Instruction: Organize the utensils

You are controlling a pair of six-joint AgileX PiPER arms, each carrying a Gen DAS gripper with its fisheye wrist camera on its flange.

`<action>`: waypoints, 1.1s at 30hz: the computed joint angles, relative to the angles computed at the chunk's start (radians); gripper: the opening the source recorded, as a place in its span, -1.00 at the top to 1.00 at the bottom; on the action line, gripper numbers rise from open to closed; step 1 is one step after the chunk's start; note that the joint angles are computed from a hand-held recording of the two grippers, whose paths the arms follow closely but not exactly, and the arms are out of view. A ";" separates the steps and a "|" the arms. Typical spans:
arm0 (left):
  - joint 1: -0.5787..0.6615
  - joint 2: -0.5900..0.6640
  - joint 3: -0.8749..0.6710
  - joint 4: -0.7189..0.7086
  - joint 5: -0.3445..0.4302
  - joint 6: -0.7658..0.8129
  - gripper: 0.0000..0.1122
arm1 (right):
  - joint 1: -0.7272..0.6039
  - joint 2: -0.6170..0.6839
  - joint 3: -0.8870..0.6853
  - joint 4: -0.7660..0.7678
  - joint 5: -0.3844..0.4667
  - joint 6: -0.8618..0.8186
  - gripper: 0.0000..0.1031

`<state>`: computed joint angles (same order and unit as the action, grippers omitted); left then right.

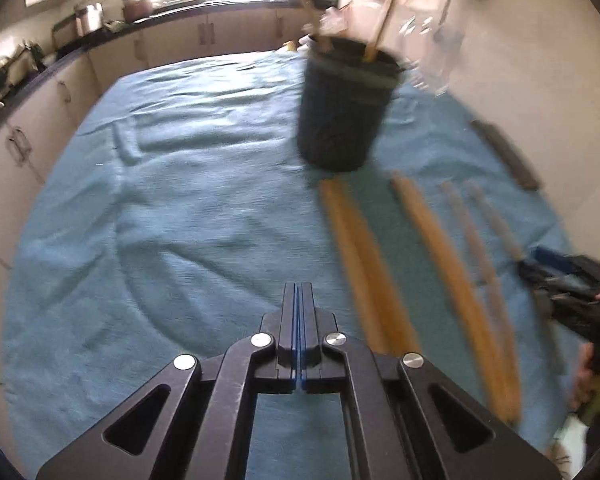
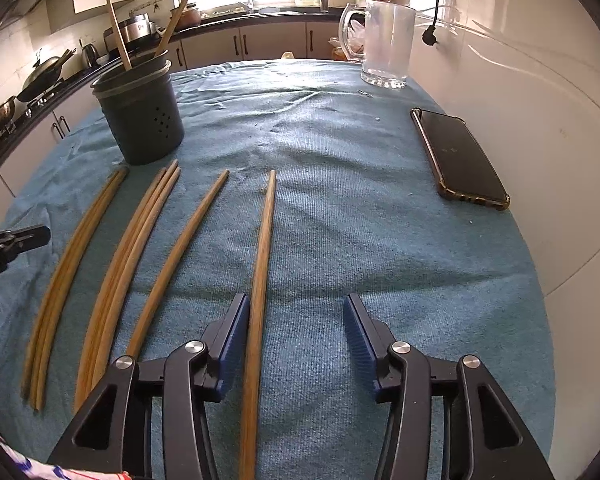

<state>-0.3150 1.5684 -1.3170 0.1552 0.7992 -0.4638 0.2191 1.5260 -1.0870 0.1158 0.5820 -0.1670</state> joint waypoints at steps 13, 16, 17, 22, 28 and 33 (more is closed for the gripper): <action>-0.002 -0.007 0.010 0.102 0.073 -0.082 0.47 | -0.004 0.001 0.006 0.025 -0.011 -0.030 -0.15; 0.068 -0.050 0.061 0.094 0.076 -0.068 0.47 | -0.002 0.004 0.005 0.030 -0.011 -0.038 -0.22; 0.080 -0.065 0.066 0.096 0.087 -0.073 0.48 | -0.003 0.004 0.005 0.033 -0.011 -0.041 -0.22; 0.079 -0.100 0.066 0.001 0.034 -0.023 0.48 | -0.001 0.005 0.004 0.028 -0.012 -0.038 -0.23; -0.075 0.014 -0.045 0.023 0.024 -0.043 0.46 | -0.001 0.008 0.002 0.030 -0.010 -0.043 -0.29; -0.111 0.098 -0.101 0.160 0.116 -0.111 0.43 | -0.010 0.008 0.003 0.052 -0.011 -0.064 -0.31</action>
